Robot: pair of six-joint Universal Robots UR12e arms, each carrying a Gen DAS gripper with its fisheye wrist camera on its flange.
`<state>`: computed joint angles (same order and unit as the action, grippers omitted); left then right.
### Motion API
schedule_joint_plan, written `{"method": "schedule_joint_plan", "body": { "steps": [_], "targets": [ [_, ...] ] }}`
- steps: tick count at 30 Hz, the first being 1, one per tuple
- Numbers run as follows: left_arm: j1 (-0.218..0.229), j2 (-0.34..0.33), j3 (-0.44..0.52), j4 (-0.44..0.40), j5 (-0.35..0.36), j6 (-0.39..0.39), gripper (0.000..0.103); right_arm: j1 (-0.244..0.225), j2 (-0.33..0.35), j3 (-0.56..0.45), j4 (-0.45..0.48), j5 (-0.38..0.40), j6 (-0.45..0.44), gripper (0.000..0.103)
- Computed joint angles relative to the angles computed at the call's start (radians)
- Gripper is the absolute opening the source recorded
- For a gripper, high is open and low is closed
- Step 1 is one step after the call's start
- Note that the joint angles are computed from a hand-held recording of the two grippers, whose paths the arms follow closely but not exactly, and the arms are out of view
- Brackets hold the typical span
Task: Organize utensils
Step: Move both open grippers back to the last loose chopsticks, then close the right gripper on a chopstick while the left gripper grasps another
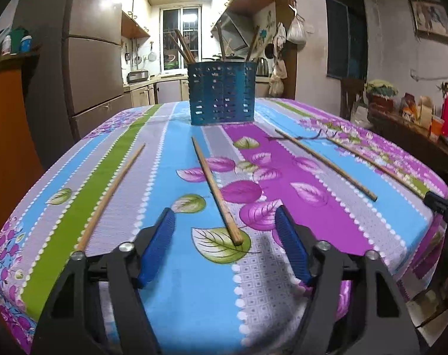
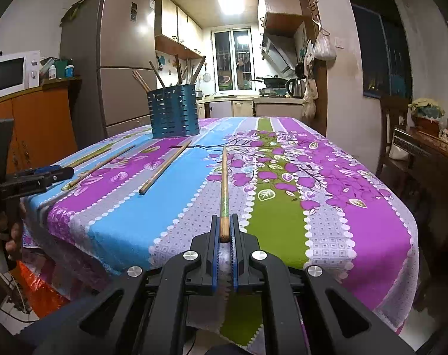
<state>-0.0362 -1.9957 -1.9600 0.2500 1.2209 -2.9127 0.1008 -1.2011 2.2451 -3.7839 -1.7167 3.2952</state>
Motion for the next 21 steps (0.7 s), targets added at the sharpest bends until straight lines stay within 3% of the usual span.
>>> {"method": "schedule_joint_plan", "body": {
  "steps": [1, 3, 4, 21],
  "targets": [
    [0.0, -0.003, 0.003, -0.012, -0.004, 0.0, 0.048, 0.001, 0.0, 0.0, 0.0, -0.003, -0.001, 0.008],
    [-0.002, -0.009, 0.004, -0.013, 0.0, 0.009, 0.026, 0.003, 0.001, -0.001, 0.0, -0.01, -0.004, 0.008],
    [-0.002, -0.011, 0.004, -0.015, -0.003, 0.012, 0.023, 0.003, 0.002, 0.0, -0.002, -0.011, -0.005, 0.008],
    [-0.01, -0.044, -0.019, 0.152, 0.028, -0.048, 0.022, 0.007, 0.012, 0.0, -0.025, -0.016, -0.02, 0.008]
  ]
}}
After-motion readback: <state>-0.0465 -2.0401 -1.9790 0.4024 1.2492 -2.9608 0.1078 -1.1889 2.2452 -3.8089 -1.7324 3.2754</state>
